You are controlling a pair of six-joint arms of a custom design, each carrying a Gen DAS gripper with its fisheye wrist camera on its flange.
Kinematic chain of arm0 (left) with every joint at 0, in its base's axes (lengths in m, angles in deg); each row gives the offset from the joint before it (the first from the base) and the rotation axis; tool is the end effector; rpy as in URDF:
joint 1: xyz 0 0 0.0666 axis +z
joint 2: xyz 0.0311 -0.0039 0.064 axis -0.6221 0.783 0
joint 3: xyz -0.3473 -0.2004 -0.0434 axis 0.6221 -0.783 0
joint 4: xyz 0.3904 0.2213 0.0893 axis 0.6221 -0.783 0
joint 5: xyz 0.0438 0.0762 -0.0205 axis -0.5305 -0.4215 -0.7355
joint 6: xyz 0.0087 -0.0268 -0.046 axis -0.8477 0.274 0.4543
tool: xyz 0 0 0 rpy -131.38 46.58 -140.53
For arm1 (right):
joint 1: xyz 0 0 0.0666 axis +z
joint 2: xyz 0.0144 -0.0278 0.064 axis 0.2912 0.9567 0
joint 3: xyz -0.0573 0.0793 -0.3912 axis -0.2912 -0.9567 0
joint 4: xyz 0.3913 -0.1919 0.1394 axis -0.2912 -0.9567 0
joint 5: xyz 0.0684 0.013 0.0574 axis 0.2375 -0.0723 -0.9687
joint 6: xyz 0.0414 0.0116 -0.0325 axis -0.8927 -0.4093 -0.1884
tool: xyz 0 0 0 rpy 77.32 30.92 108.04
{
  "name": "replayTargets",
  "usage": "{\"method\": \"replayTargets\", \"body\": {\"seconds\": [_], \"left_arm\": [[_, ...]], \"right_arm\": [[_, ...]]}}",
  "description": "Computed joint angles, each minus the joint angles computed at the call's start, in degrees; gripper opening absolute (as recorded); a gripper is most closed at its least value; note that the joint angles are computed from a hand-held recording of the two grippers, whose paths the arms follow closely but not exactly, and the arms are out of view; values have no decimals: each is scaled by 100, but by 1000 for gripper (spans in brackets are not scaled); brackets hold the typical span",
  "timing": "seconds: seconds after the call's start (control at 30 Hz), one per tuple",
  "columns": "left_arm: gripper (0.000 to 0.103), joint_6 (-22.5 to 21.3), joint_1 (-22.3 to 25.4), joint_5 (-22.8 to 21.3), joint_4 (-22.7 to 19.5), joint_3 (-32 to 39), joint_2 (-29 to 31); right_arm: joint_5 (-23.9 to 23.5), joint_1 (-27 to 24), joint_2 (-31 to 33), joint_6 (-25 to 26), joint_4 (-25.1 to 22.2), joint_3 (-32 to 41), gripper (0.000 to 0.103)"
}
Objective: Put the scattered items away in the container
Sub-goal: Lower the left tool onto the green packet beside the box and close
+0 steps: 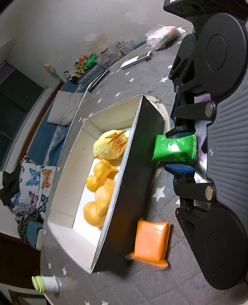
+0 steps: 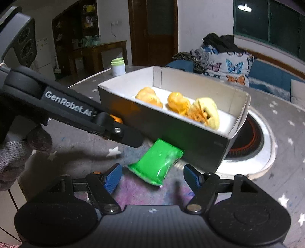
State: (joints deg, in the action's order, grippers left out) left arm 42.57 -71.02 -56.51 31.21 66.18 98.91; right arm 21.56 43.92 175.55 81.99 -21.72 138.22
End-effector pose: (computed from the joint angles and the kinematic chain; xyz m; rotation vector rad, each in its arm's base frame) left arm 0.4577 -0.2863 0.2883 -0.3047 2.3627 -0.4795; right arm 0.5049 0.2696 0.3008 -0.9766 2.1390 0.5023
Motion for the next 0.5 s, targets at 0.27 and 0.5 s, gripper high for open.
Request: {"method": "replayTargets", "body": {"seconds": [0.27,0.5], "left_arm": [[32,-82,13,219,-101,208,270],[33,-36,95,349,-159,303,429]], "right_arm": [[122,61,46,71,132,-111,65],[174,76,140,-35,189,-82,63]]}}
